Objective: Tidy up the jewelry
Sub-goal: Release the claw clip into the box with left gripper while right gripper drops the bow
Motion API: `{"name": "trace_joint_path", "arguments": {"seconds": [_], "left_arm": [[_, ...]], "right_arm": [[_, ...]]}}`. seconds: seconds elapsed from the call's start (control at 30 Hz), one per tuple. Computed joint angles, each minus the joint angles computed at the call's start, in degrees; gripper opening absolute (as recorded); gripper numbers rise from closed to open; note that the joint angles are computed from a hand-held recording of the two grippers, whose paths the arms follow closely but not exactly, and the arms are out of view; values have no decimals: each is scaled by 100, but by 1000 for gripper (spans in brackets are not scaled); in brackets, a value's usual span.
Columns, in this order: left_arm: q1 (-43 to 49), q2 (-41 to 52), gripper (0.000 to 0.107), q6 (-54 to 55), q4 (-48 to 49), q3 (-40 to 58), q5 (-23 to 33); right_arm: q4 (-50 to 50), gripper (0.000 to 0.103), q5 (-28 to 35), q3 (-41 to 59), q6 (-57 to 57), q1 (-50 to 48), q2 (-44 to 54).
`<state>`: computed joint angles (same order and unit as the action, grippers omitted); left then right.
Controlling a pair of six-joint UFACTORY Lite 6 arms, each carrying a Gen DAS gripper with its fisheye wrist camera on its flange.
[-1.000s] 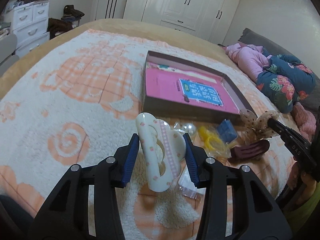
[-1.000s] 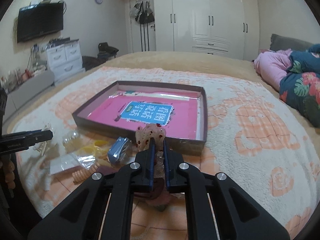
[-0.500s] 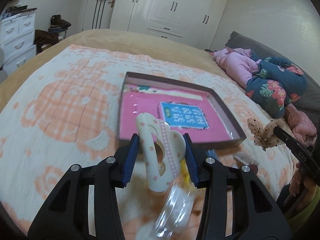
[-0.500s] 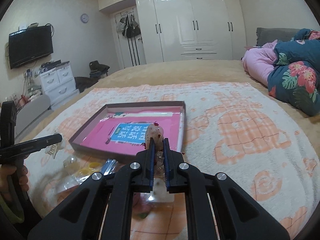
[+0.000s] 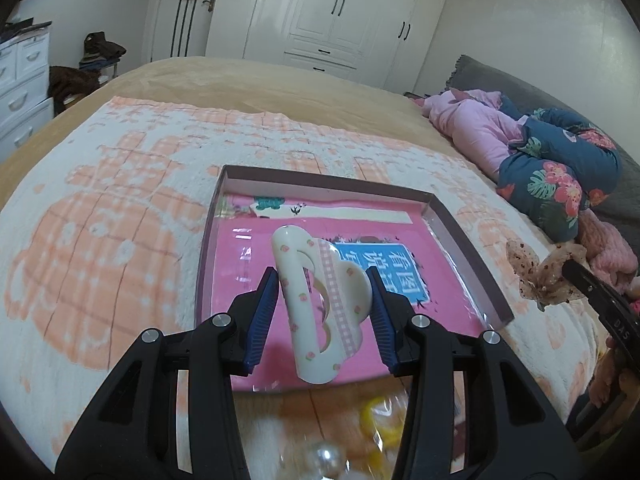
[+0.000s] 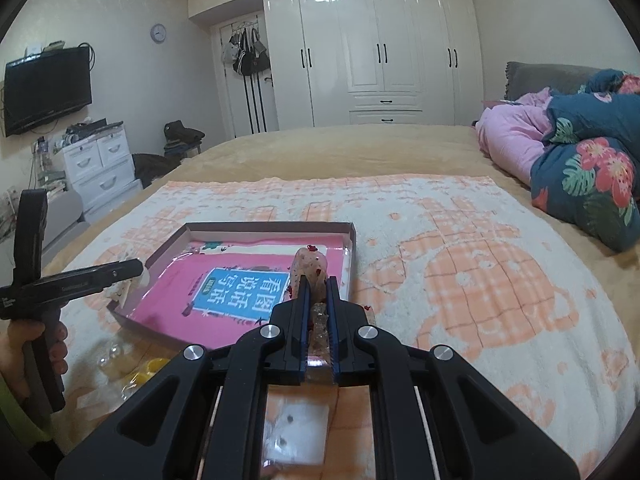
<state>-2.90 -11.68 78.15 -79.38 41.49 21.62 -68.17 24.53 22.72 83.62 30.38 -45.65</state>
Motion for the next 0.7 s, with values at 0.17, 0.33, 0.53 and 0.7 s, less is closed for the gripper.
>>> {"name": "trace_joint_path", "arguments": {"seconds": [0.17, 0.33, 0.53, 0.7], "left_arm": [[55, 676, 36, 315, -128, 423, -39], [159, 1130, 36, 362, -49, 595, 8], [100, 1355, 36, 542, -160, 619, -79], [136, 1212, 38, 615, -246, 530, -70]], "right_arm": [[-1388, 8, -317, 431, 1337, -222, 1186], [-2550, 8, -557, 1005, 2443, -486, 2365], [-3021, 8, -847, 1703, 2975, -683, 3568], [-2828, 9, -868, 1913, 2780, -590, 3975]]}}
